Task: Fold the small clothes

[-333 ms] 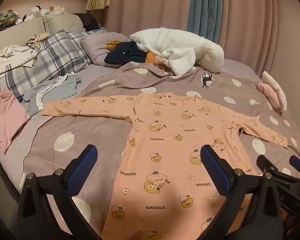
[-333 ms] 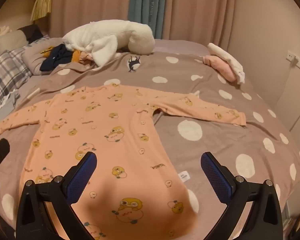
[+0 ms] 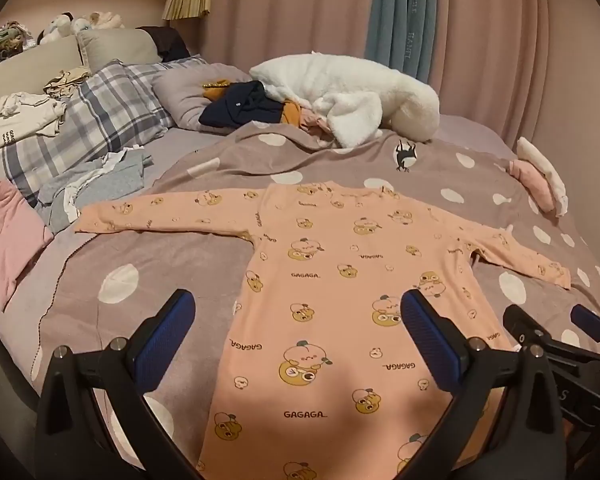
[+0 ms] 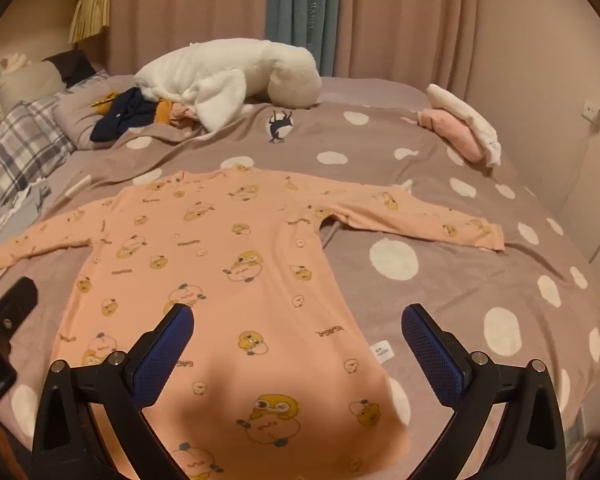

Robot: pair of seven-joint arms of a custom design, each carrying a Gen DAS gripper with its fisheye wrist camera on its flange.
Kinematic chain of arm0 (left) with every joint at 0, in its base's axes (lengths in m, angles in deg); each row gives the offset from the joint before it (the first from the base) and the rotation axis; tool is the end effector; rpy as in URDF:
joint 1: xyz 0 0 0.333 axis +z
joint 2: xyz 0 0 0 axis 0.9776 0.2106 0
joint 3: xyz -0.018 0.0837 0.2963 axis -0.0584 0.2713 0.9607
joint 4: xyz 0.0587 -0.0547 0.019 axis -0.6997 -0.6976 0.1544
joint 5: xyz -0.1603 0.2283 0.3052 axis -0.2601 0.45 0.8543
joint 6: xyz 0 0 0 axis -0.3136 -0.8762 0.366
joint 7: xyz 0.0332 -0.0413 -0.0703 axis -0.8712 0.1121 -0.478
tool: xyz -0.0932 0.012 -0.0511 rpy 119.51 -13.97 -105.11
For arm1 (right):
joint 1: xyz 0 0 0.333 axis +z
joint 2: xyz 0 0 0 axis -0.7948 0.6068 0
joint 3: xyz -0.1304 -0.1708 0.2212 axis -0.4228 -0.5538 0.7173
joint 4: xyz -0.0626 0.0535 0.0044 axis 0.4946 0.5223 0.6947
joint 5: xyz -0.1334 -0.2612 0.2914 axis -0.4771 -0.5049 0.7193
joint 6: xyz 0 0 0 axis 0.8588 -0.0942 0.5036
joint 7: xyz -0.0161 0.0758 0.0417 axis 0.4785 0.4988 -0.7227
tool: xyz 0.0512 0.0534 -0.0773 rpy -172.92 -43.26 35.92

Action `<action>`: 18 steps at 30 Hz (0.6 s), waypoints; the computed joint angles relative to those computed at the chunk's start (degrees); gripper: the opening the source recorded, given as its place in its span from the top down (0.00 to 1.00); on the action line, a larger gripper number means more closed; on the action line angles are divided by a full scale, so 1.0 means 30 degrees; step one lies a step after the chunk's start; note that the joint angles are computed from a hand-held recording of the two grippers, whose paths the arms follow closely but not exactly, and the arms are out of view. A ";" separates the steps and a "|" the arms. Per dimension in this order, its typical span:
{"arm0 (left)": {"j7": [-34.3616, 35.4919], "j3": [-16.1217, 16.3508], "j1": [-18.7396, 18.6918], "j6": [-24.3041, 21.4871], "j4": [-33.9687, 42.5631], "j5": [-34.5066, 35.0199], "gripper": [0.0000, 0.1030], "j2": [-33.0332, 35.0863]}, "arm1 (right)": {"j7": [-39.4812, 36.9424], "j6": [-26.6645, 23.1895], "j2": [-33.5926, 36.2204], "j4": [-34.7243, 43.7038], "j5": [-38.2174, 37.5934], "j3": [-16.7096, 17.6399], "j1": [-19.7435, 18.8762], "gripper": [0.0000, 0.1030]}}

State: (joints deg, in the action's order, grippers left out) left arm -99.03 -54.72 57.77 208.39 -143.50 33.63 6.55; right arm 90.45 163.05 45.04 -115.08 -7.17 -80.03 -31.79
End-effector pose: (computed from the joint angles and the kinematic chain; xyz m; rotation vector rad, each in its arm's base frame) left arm 0.4250 -0.3351 0.4577 -1.9850 1.1112 -0.6882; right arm 0.5252 0.3059 0.4722 -1.9033 1.4596 -0.7698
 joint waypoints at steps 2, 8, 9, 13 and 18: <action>0.0099 0.0017 -0.0014 0.0031 0.0086 -0.0057 0.00 0.0059 | 0.0834 -0.0133 0.0038 0.0084 -0.0589 0.0103 0.0157 0.00; 0.0304 -0.0027 -0.0086 -0.0184 0.0249 -0.0226 0.00 0.0250 | -0.0561 0.1217 -0.0264 -0.0522 0.0431 -0.0107 -0.0357 0.00; 0.0329 -0.0079 -0.0122 -0.0611 0.0420 -0.0298 0.00 0.0392 | -0.0590 0.1214 -0.0267 -0.0515 0.0453 -0.0077 -0.0383 0.00; 0.0591 -0.0090 -0.0428 -0.1832 0.0883 -0.0347 0.00 0.0818 | -0.0459 0.1458 -0.0388 -0.0648 0.0429 -0.0027 -0.0517 0.00; 0.0611 0.0120 -0.0477 -0.1376 0.0694 -0.0510 0.00 0.0673 | -0.1072 0.1619 -0.0320 -0.0662 0.1115 -0.0048 -0.0677 0.00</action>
State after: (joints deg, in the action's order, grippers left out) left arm -97.20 -54.36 56.34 204.26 -141.42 32.10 8.57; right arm 87.23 167.91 44.08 -117.06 -3.83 -80.17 -33.83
